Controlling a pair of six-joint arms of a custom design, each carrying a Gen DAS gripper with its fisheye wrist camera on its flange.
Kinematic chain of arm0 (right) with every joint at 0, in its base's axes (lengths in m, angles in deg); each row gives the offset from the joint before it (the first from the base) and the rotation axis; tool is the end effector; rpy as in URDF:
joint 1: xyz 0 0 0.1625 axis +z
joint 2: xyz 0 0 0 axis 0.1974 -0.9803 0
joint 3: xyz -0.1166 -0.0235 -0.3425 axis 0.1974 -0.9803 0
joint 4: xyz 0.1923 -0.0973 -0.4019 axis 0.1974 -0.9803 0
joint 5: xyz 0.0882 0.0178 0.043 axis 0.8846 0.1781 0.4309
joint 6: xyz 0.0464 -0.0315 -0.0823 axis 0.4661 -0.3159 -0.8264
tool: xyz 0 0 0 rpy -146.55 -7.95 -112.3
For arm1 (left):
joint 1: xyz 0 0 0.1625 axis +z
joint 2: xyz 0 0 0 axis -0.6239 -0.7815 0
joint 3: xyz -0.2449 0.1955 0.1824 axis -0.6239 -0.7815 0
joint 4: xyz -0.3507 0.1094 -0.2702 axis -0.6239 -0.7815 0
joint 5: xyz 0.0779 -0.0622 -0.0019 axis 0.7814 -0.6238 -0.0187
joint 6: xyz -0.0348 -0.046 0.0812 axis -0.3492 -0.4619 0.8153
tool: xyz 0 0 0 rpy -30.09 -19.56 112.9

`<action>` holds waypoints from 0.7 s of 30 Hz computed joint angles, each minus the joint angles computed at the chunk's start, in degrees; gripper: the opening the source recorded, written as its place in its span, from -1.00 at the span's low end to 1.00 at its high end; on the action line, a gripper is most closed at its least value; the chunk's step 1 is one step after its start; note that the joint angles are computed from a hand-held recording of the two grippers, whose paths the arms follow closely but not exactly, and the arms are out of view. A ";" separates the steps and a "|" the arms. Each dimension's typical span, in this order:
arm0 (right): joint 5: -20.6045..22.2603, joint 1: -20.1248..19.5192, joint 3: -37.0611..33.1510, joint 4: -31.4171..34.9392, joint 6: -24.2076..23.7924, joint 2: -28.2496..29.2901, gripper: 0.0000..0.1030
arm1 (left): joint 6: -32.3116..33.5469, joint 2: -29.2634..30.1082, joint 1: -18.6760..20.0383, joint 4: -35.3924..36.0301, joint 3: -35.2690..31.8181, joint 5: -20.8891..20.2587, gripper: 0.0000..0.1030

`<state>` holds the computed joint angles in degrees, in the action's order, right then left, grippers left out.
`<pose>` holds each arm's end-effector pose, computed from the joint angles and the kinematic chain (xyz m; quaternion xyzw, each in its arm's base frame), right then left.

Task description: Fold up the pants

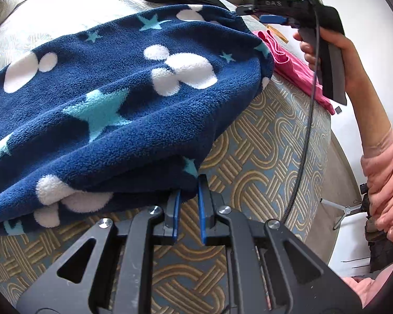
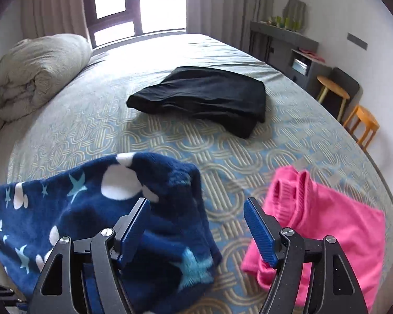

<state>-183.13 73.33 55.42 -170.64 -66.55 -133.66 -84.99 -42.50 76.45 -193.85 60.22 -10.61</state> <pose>0.0274 -0.6635 0.2411 0.1934 -0.8872 0.2466 0.3387 -0.2454 -0.4124 0.0519 0.2056 0.9546 -0.1205 0.1789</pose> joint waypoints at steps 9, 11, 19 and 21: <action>-9.82 1.65 -12.88 -9.25 -0.60 14.11 -1.00 | 0.93 2.24 -0.27 0.50 -1.11 0.61 -0.77; -16.85 1.43 -21.37 -10.77 -3.33 19.12 -1.00 | 0.82 2.58 -0.30 0.65 -1.09 0.72 -0.77; 7.30 -3.92 -14.38 20.01 12.95 4.17 0.03 | 0.80 3.09 0.61 -0.53 -1.11 -0.55 -0.77; 4.76 -2.54 -13.01 19.23 11.37 4.21 0.64 | 0.83 2.91 0.73 -0.49 -1.15 -0.67 -0.77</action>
